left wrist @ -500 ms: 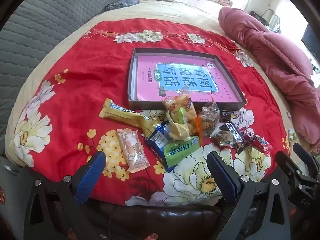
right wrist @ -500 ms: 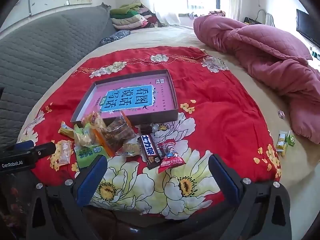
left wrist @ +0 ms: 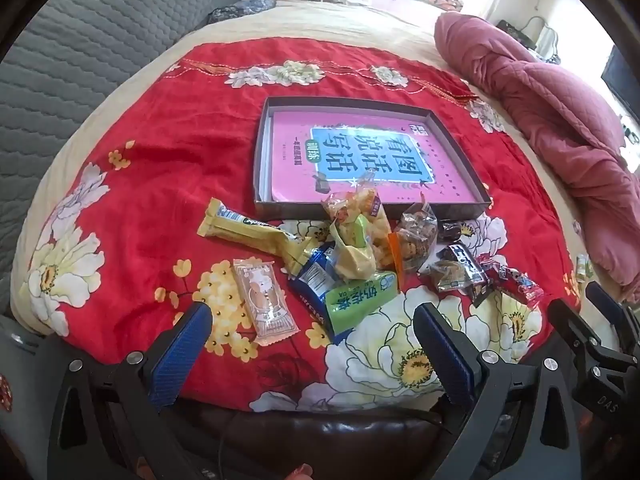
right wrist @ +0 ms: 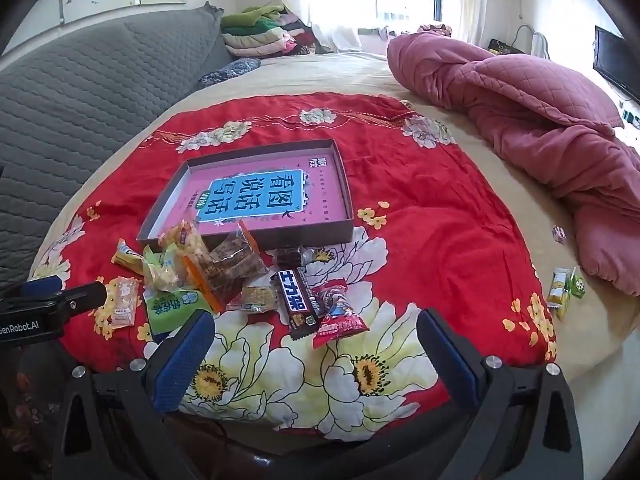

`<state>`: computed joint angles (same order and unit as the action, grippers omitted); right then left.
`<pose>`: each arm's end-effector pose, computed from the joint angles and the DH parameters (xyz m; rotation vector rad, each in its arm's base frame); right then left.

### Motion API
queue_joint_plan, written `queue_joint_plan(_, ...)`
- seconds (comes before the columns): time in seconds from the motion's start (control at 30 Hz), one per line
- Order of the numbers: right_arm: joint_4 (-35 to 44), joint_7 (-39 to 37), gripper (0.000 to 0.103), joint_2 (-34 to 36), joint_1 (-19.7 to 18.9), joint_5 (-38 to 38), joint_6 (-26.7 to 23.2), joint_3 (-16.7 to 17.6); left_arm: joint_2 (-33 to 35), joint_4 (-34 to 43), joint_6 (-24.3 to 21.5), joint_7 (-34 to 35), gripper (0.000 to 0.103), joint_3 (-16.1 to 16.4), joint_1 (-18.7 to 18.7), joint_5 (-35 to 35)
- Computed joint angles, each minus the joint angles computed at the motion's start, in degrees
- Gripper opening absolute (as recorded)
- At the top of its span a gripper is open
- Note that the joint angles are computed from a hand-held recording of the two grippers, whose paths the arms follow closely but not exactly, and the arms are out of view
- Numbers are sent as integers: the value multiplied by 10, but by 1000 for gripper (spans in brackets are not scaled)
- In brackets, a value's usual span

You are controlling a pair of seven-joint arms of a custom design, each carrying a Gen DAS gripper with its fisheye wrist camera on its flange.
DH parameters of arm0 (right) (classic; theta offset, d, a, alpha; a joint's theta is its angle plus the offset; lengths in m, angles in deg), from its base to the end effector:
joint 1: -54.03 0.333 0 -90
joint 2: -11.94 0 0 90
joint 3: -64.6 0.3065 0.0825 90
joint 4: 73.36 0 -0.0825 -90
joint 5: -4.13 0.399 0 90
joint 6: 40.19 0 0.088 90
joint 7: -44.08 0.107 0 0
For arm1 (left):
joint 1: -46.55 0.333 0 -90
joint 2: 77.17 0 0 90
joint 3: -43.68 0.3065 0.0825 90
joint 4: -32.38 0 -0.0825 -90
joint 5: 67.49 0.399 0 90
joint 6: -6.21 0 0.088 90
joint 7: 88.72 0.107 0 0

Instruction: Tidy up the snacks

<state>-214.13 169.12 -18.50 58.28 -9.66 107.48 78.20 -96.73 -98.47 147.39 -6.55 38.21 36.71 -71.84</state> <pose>0.4303 0.1535 0.5381 -1.6973 1.9339 -0.6642 0.4879 -0.1371 0.5317 -1.8971 2.0699 -0.6474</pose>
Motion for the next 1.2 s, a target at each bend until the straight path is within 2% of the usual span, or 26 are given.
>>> queue_joint_plan(1.2,-8,-8,102,-14,-10,-3,14,5,1,3,3,-7,101,-4,0,23)
